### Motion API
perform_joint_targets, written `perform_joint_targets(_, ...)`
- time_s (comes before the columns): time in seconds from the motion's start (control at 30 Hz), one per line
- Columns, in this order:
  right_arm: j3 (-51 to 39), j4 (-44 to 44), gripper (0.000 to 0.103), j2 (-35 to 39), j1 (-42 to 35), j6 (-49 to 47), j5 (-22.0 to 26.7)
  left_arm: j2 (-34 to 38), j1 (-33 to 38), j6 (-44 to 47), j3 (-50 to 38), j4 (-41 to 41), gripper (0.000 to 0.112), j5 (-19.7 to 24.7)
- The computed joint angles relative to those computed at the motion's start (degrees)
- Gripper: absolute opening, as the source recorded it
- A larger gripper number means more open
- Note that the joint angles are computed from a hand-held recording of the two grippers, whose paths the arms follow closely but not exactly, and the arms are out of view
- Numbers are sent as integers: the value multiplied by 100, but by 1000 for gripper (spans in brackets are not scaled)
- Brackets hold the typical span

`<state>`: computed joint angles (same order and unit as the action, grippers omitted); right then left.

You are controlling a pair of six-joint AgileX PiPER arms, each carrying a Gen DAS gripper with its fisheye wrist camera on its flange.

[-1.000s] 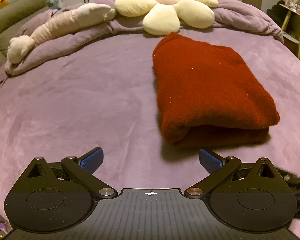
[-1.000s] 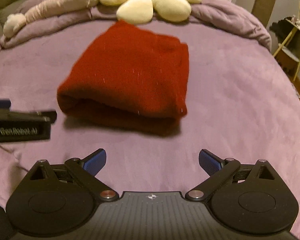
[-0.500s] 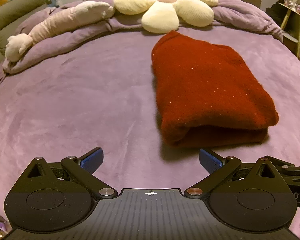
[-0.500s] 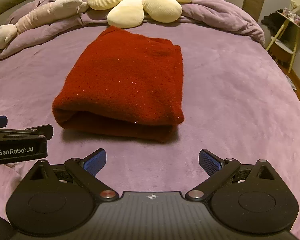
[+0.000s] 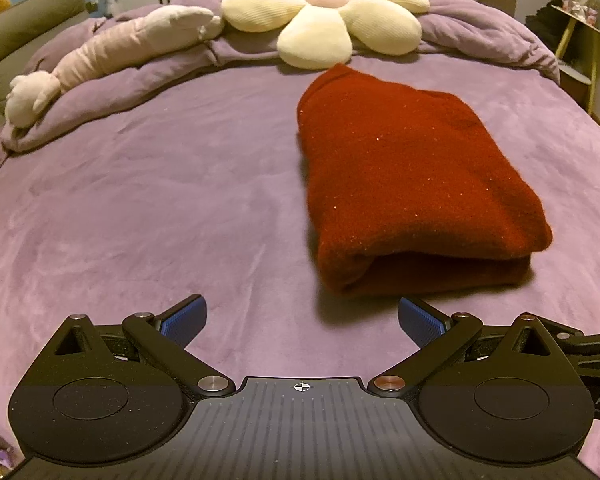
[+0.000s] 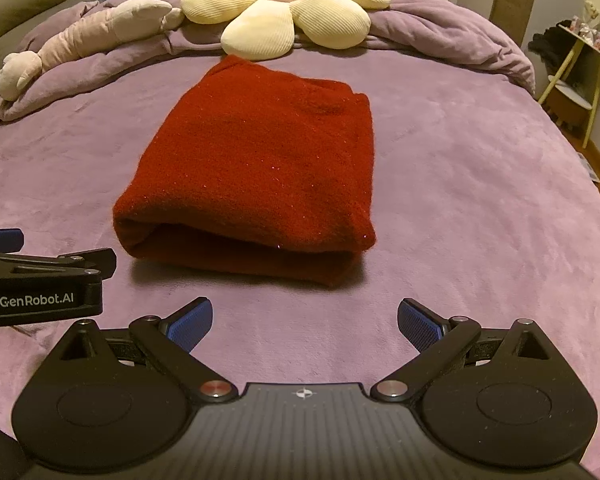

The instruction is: Fold small clothes

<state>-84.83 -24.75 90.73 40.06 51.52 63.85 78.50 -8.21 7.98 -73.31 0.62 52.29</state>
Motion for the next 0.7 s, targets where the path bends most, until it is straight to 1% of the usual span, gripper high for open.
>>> perform_joint_targets(0.37,-8,0,99,3,7,88,-81,64,-34,33,-51,3,103,16)
perform_joint_targets(0.7,-43,-78,99,30,63,198,-54,38,-8,111,-6,-28,103,-21)
